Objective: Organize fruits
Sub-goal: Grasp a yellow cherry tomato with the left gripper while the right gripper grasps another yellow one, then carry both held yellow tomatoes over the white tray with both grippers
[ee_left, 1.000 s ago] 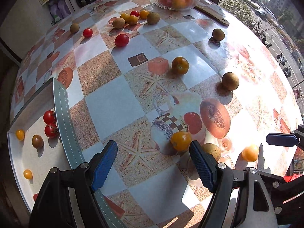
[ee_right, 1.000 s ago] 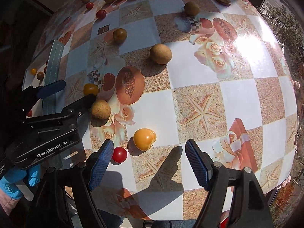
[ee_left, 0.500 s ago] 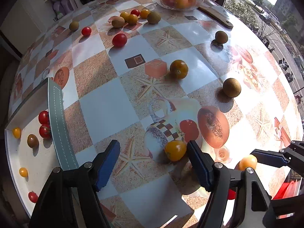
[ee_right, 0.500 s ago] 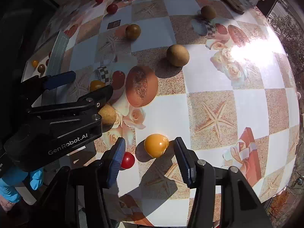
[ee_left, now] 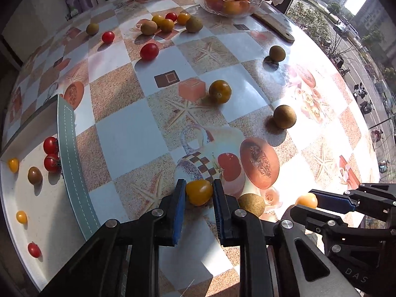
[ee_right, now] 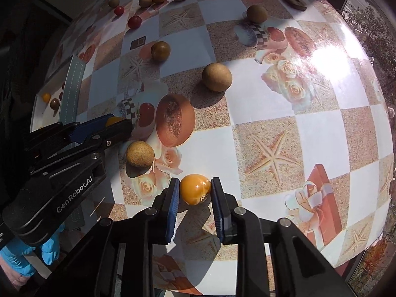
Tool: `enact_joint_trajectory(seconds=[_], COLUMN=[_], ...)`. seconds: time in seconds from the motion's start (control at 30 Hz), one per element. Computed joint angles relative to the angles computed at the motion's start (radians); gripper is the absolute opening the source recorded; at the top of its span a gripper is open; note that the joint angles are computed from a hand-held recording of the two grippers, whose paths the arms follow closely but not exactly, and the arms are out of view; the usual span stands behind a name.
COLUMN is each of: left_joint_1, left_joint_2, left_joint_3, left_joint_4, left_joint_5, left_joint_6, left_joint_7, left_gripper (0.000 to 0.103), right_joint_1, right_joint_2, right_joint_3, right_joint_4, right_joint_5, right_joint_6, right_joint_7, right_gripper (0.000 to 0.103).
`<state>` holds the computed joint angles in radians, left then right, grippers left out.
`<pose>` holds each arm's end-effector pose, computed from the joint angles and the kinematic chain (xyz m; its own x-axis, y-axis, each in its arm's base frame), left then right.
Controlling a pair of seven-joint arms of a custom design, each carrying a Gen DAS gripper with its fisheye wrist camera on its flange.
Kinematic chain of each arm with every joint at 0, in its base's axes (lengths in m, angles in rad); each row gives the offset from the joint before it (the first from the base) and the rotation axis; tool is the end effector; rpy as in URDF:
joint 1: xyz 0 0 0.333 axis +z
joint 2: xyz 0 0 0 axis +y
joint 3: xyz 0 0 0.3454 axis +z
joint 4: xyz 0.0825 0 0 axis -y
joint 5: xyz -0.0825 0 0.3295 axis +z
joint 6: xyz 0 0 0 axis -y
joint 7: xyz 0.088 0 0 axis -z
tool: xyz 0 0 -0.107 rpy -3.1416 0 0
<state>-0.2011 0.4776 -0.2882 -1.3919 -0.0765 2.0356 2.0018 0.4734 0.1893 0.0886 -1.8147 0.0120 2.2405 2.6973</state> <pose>0.6114 -0.2816 0.5034 -0.7553 -0.6459 0.1115 -0.6509 0.7190 -0.2436 0.5013 0.3115 0.5103 -0.5223 -0.8229 -0.2239 -0.8324 0.5490 -0.0760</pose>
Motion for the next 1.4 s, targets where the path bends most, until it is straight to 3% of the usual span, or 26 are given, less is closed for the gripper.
enact_joint_trajectory(seconds=[0.23, 0.7, 1.1, 1.4], left_joint_1=[0.027, 0.077, 0.139, 0.186], left_joint_2=[0.013, -0.028, -0.051, -0.056], left_joint_3=[0.014, 0.036, 0.062, 0.090], left_joint_4=[0.059, 0.018, -0.007, -0.028], left_joint_5=[-0.021, -0.025, -0.035, -0.015], left_joint_6=[-0.049, -0.018, 0.014, 0.032], left_joint_7=[-0.043, -0.071, -0.107, -0.154], left_gripper=[0.023, 0.023, 0.023, 0.023], right_joint_1=[-0.010, -0.010, 0.021, 0.055], right_joint_2=[-0.024, 0.019, 0.186, 0.392], right_joint_3=[-0.002, -0.002, -0.020, -0.033], right_joint_4=[-0.023, 0.081, 0.360, 0.713], right_joint_5=[-0.002, -0.012, 0.003, 0.033], right_joint_6=[0.019, -0.003, -0.090, -0.210], right_joint_7=[0.017, -0.028, -0.140, -0.260], right_gripper=[0.028, 0.028, 0.028, 0.028])
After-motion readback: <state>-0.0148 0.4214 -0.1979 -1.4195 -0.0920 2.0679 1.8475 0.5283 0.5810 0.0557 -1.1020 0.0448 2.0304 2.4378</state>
